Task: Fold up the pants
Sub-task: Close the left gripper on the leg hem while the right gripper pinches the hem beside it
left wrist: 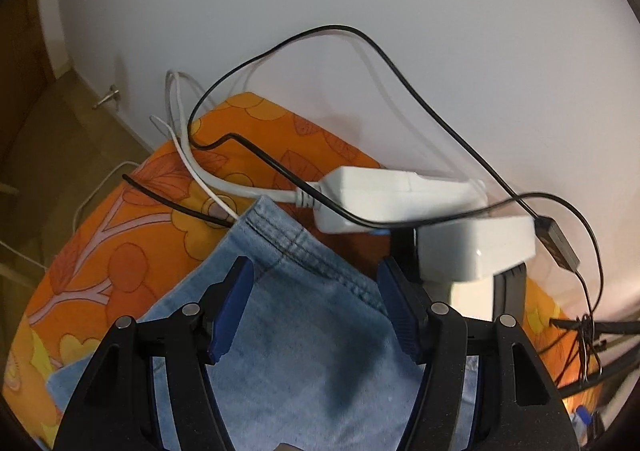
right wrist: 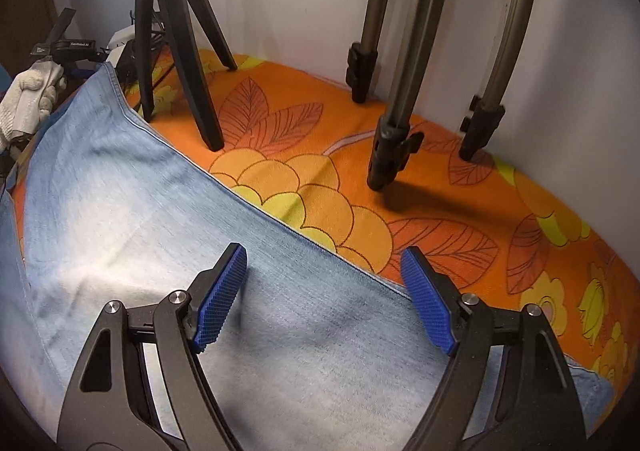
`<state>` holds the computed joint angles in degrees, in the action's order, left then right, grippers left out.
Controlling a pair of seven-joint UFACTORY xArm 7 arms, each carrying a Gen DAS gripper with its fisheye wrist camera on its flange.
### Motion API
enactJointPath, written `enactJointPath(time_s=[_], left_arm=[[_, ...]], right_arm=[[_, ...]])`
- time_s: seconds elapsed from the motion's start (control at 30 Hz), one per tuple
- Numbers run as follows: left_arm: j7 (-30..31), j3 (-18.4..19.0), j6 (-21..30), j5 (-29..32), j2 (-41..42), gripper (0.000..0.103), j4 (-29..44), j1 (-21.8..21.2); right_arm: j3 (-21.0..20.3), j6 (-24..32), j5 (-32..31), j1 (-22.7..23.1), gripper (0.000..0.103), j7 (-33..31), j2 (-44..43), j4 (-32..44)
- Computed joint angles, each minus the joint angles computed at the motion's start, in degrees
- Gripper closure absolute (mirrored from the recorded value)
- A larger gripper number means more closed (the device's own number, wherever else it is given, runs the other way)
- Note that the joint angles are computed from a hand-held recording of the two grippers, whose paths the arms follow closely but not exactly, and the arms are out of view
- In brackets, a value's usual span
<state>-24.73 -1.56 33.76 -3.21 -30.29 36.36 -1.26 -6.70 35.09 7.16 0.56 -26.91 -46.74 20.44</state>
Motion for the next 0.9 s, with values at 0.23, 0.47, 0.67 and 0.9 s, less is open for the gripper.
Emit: enactJointPath(time_s=[0.23, 0.47, 0.67, 0.9], left_arm=[[-4.47, -1.23, -3.38, 1.68, 1.4, 0.039, -1.04, 2.07], [-8.21, -3.6, -5.65, 6.12, 0.81, 0.055, -2.57, 4.15], [-10.53, -3.14, -6.44, 7.42, -0.39, 0.08, -3.73, 4.01], [-9.95, -2.15, -8.78, 7.19, -2.64, 0.091, -5.9, 3.61]], right_arm=[[0.04, -1.04, 0.05, 0.09, 0.021, -0.5, 2.06, 0.29], [-0.77, -1.96, 1.1, 0.58, 0.021, -1.06, 3.24, 0.53], [-0.74, -2.1, 1.32, 0.22, 0.021, -1.4, 3.37, 0.55], [0.11, -0.72, 1.53, 1.28, 0.053, -1.71, 0.25, -0.78]])
